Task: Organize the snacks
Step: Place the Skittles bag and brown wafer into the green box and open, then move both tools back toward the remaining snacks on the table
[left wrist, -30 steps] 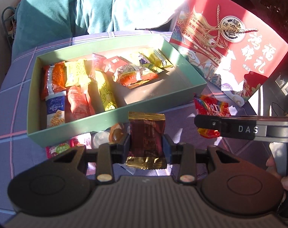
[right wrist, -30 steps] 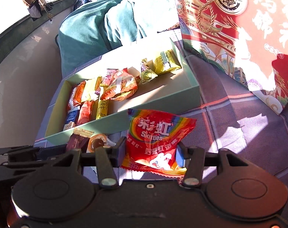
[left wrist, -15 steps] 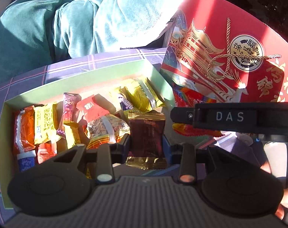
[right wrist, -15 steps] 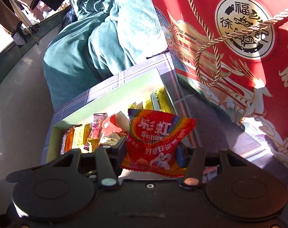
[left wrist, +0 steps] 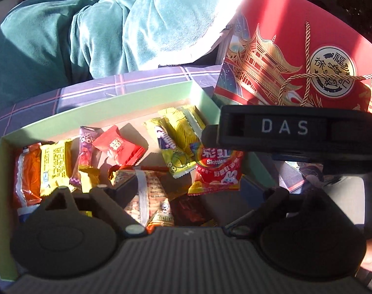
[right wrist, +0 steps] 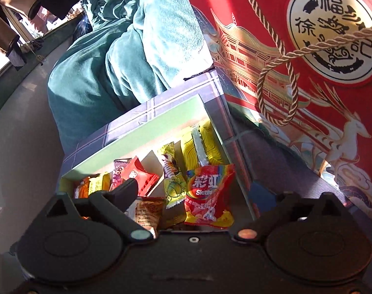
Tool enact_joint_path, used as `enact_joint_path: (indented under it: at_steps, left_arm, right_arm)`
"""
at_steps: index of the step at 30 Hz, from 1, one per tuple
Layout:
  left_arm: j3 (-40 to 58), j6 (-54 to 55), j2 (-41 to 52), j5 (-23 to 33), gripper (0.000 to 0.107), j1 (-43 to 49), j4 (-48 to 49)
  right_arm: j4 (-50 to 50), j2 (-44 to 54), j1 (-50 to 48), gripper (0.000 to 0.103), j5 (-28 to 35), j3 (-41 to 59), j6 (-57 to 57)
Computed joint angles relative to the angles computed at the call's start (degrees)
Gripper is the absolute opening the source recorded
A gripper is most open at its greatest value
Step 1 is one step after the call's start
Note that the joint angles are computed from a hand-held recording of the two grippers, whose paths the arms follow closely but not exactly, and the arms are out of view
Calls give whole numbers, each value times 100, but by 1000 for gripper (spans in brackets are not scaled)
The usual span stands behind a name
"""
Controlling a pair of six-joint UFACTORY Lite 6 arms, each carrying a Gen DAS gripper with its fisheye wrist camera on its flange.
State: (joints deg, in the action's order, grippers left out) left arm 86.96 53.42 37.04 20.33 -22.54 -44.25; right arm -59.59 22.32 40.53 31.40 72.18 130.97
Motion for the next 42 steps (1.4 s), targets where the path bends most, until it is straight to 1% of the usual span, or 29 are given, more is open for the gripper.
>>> enact_joint_path:
  at_steps: [3,12,15,24,31,36,38,42]
  left_arm:
    - [-80,33,-144,143,94,82,-94]
    - [-758,254,-821,197,99,189,-357]
    - [-1063,403,-1126,180,101,214,-477]
    - [-2089,903,-2093,241,103,394,-831]
    - [-3137,1559,-2890,392,103,826,-1034]
    - [-3945,2175,-3398,520,103,1450,-1044]
    - [-4199,2366,-3532,589,103,1741,-991]
    - [-4661,2849,-3718,640,103,2339,-917]
  right_arm:
    - [90,-131,124,103,175,-50,-64]
    - [379,-585,600,103,709,-260,-110]
    - [470,-721,766,103,868,-300,-141]
    - [679,-976,1396,103,1400,-365,45]
    - [839,-1001,2050,103,1704,-411,411]
    - [1021,-826,2623,103,1755,-431,800]
    - [1108,-691,2833,103,1681,-426,990]
    - [1238,-368,3158,103,1337,-396,1366]
